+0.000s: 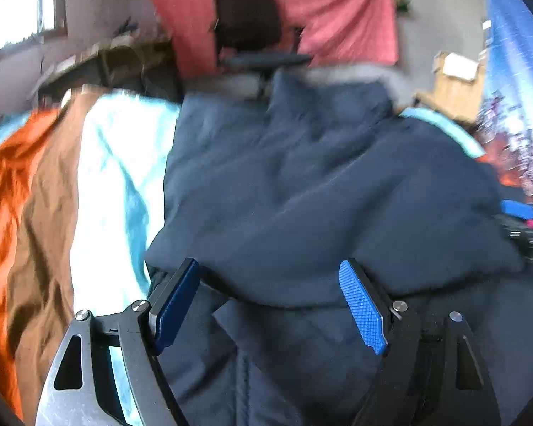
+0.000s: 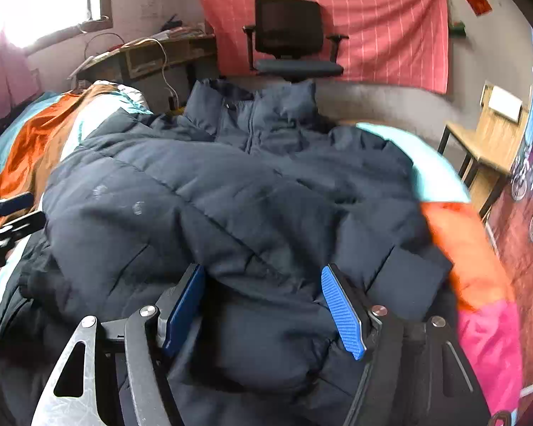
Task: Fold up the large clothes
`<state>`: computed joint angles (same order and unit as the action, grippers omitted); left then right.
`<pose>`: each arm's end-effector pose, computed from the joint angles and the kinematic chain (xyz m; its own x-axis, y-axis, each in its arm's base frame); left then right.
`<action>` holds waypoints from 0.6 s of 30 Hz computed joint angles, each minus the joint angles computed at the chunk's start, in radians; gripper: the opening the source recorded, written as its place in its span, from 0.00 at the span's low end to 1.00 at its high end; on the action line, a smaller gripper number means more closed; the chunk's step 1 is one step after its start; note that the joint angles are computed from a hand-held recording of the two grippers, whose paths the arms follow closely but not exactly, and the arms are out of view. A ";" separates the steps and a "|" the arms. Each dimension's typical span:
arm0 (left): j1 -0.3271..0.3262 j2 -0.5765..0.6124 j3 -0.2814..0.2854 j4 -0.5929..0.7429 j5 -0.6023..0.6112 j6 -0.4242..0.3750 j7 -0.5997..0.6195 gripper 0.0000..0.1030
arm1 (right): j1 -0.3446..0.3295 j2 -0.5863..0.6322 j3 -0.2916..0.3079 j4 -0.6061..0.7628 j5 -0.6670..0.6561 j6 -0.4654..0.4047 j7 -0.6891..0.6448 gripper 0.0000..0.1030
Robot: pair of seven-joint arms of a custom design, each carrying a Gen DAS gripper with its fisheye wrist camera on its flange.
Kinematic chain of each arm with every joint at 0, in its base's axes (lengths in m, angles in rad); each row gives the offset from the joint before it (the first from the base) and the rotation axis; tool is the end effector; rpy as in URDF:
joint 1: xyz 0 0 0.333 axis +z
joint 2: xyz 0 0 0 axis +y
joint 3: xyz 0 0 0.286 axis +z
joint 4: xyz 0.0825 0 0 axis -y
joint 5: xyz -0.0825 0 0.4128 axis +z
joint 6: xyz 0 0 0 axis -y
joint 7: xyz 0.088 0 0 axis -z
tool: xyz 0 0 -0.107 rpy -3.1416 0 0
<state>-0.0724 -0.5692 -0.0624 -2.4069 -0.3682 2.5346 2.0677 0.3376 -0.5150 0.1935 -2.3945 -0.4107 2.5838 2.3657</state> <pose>0.4673 -0.0624 0.5624 -0.3929 -0.9196 -0.0075 -0.6758 0.2942 -0.6758 0.4125 0.2601 0.5442 0.0445 -0.9972 -0.0599 -0.7046 0.0112 -0.7095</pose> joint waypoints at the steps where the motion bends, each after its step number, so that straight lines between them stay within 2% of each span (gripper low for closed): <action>1: -0.001 0.035 0.008 0.028 -0.010 -0.037 -0.014 0.76 | 0.003 0.009 -0.009 0.000 0.013 0.006 -0.002 0.64; 3: -0.005 0.067 0.033 0.049 -0.052 -0.058 -0.009 0.80 | 0.015 0.014 -0.029 -0.011 0.044 0.029 -0.011 0.65; 5: 0.002 0.085 0.034 0.057 -0.070 -0.063 -0.017 0.84 | 0.017 0.025 -0.035 -0.016 0.063 0.045 -0.016 0.65; 10: 0.007 0.096 0.034 0.046 -0.104 -0.049 0.013 0.86 | 0.023 0.043 -0.044 -0.028 0.097 0.073 -0.035 0.65; 18: 0.020 0.091 0.009 0.045 -0.077 -0.050 -0.012 0.88 | 0.008 0.076 -0.026 -0.015 0.071 0.070 -0.038 0.66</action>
